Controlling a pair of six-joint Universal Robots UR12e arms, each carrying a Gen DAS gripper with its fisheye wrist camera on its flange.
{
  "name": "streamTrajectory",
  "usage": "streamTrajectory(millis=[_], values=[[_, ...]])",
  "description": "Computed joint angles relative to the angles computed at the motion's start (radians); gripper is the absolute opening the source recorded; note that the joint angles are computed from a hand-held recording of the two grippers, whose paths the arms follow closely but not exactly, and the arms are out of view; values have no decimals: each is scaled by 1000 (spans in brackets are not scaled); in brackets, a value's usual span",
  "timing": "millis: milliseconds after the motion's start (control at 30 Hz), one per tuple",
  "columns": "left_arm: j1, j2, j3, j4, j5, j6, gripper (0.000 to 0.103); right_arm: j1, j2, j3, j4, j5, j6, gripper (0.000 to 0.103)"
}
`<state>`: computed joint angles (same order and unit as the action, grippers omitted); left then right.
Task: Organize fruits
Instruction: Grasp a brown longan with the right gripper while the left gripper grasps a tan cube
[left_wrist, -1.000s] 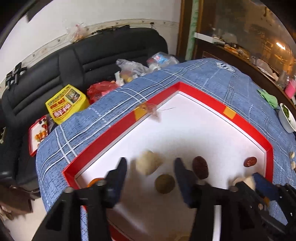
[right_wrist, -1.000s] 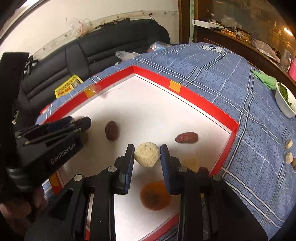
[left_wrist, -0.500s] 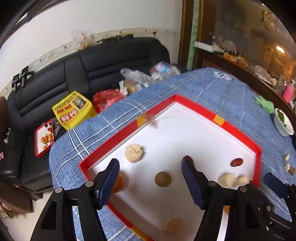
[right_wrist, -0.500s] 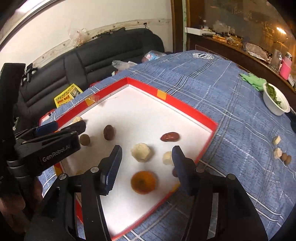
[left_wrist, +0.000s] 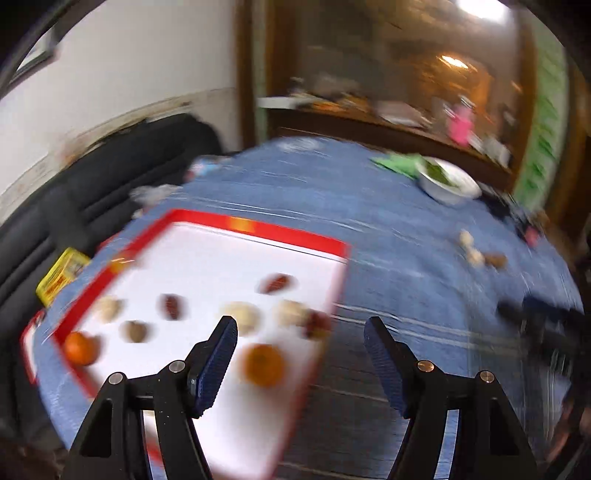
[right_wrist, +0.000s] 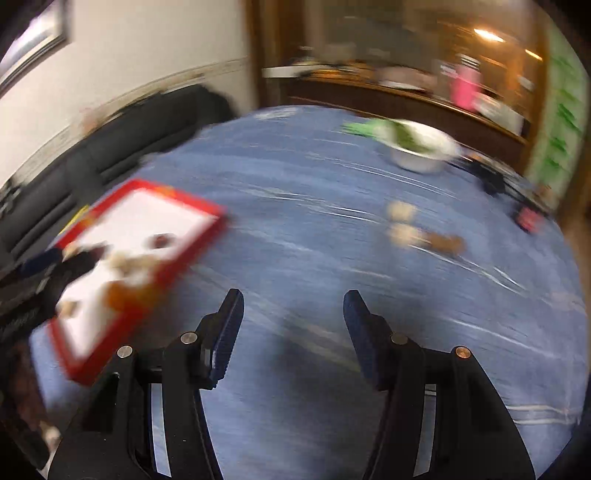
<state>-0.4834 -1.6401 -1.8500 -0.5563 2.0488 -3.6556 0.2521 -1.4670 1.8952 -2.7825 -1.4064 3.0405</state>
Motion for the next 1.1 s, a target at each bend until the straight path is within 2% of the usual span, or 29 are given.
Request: streamTrajectory(millis=[133,233,300,467,633,700,767,833,967,1100], values=[[-17,-61,55,-1,-60,45,69,-79,10,2,2,-71,69,56],[-18,-103,101,-4,-97,66,69,-108,44,-33,22,-128,67,56],[-15,-131,134,-10,-125,80,69,-119,74,-68,46,-126,51,51],[-2,-183,192,-15,-169,101,69,-115,133,-135,79,-123,-6,46],[7,-218,228,-18,-218,111,69,-102,177,-183,95,-126,-60,45],[10,-235,247,-17,-242,126,69,-101,193,-199,102,-121,-70,40],[8,-250,267,-18,-244,136,69,-107,197,-207,108,-87,-77,24],[9,-263,284,-13,-262,141,69,-105,201,-209,100,-94,-90,24],[9,-302,331,-6,-310,156,69,-117,193,-199,99,-60,-81,24],[-1,-349,387,-9,-323,160,69,-136,168,-170,86,-35,-48,24]])
